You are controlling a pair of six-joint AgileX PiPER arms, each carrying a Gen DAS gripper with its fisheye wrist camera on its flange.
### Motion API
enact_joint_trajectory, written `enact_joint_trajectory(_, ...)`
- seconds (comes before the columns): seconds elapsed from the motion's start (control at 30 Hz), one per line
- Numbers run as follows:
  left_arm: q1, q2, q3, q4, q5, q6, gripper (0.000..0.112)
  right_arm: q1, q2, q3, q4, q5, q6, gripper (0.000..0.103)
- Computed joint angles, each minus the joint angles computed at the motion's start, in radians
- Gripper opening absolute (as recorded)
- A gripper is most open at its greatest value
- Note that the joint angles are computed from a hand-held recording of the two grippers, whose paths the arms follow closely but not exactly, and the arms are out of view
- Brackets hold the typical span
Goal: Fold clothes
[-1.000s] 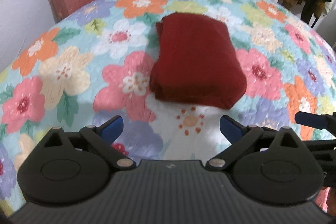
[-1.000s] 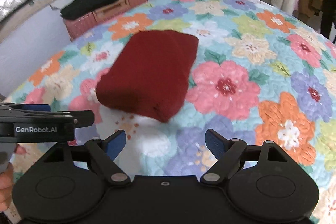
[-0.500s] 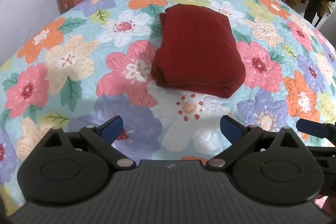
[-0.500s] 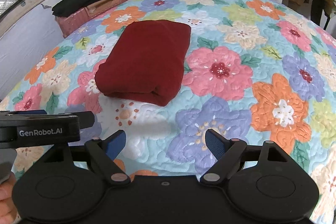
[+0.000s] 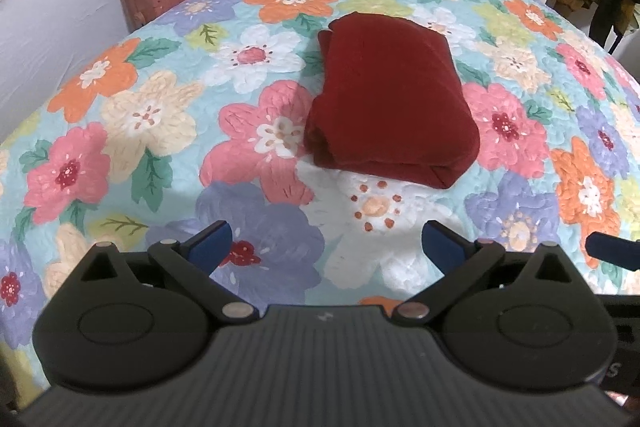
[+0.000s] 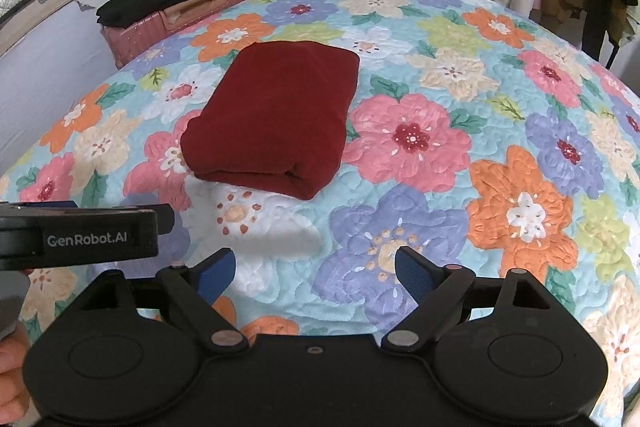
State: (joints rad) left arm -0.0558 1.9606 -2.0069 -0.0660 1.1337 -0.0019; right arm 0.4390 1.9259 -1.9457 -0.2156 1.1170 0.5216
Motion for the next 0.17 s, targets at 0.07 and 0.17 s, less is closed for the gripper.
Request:
enact_joint_trajectory(0.07,-0.001,-0.007,0.005,0.000,0.000,-0.002,0.103,0.002,-0.003,0.002,0.000,0.000,-0.003,0.090)
enact_joint_trajectory(0.17,-0.003,-0.012,0.009,-0.002,0.011,-0.002,0.103,0.008,-0.004,-0.004,-0.012,0.003,0.010,0.090)
